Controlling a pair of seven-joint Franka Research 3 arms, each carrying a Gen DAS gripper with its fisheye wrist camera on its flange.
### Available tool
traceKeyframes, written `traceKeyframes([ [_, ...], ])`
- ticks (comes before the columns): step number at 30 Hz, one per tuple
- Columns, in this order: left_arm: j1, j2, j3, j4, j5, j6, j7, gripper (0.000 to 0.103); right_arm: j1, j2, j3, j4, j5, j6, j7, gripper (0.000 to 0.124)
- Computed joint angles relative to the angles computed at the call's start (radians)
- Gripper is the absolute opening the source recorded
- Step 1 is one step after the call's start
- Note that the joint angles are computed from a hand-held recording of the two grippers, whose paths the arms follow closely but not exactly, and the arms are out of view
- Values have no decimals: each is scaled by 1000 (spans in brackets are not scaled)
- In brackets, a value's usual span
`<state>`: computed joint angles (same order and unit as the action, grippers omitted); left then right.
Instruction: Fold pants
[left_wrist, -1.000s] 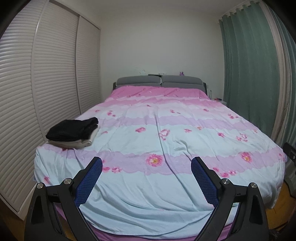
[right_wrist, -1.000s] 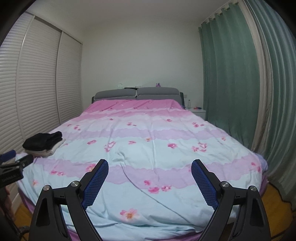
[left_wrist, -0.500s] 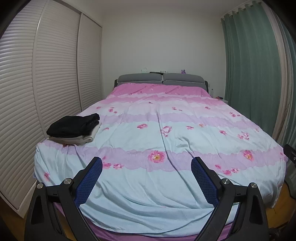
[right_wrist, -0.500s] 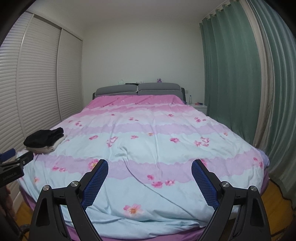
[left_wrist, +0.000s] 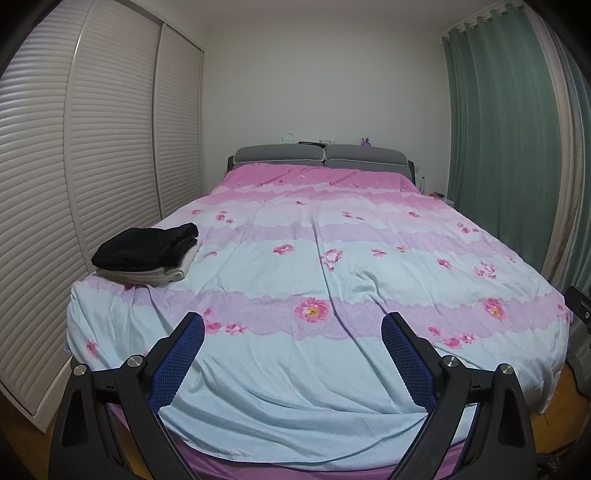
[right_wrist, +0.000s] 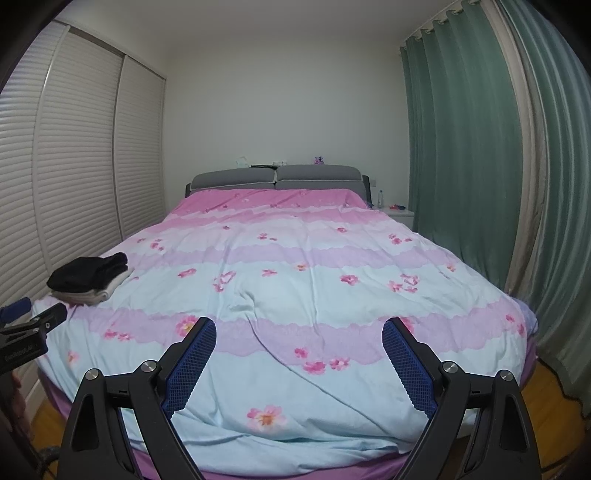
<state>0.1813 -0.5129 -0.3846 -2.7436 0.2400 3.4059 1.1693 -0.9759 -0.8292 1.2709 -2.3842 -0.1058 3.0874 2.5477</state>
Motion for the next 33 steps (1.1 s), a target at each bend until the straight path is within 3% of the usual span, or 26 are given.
traceKeyframes([
  [33,-13,-4,18,11,17,-7,11,98,0,-14,-2,-1,0,2,-1,92],
])
